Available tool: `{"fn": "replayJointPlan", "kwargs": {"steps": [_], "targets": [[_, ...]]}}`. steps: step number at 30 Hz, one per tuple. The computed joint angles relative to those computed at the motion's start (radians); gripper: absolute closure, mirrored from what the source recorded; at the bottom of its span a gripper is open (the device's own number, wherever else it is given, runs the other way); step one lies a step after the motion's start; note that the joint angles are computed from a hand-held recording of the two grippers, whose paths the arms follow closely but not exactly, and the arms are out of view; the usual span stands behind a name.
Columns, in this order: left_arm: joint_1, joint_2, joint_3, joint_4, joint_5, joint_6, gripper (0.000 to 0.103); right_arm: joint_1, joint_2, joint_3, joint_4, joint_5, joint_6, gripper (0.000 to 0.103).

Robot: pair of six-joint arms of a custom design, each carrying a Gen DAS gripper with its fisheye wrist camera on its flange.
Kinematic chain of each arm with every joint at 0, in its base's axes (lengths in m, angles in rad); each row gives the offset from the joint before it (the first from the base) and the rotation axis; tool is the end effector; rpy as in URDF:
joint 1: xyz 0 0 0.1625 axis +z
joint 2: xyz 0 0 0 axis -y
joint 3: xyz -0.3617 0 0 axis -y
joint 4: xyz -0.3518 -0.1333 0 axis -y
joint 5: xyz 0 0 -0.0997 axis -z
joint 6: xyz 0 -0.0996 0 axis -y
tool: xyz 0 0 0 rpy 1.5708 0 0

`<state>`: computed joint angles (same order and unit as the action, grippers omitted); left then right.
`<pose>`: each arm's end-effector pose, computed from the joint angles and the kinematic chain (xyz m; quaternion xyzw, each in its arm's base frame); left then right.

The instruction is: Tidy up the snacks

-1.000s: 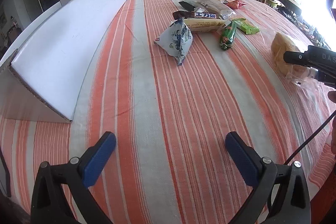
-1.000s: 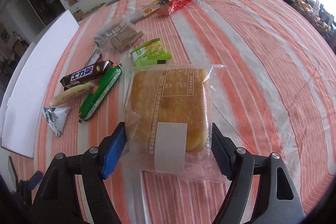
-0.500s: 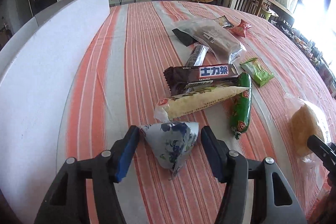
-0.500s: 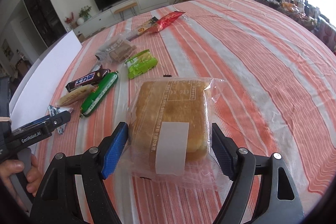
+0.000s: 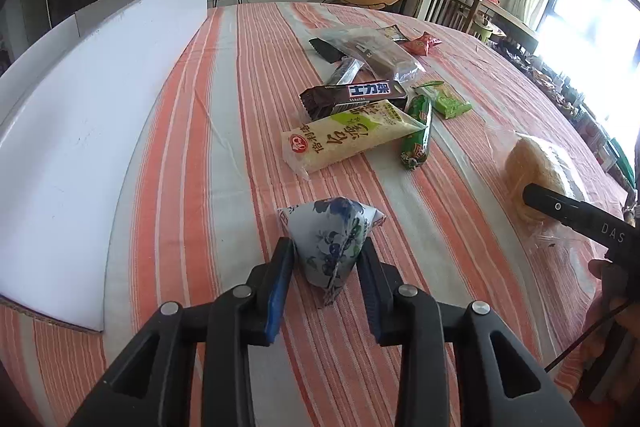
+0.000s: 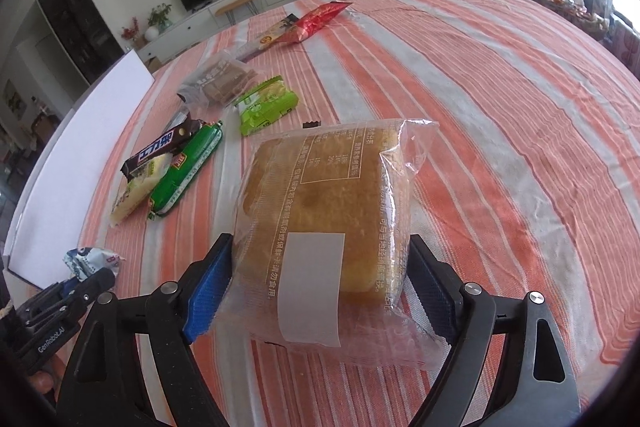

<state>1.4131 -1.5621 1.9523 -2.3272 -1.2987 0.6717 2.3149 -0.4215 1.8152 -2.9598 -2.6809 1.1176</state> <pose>0.0865 -0.4754 0.3365 0.3699 0.9016 -0.1406 0.1748 0.3653 -0.3317 -0.0806 -0.1566 -0.8353 0.4215 0.3163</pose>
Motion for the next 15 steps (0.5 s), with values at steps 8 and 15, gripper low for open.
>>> {"fn": "replayJointPlan", "kwargs": {"steps": [8, 15], "targets": [[-0.041, -0.002, 0.041, -0.097, 0.091, 0.029, 0.029, 0.001, 0.0, 0.001, 0.006, 0.0, 0.003, 0.016], [-0.079, -0.126, -0.024, -0.027, -0.054, 0.087, 0.027, 0.0, -0.001, 0.0, 0.009, -0.001, 0.003, 0.016]]}}
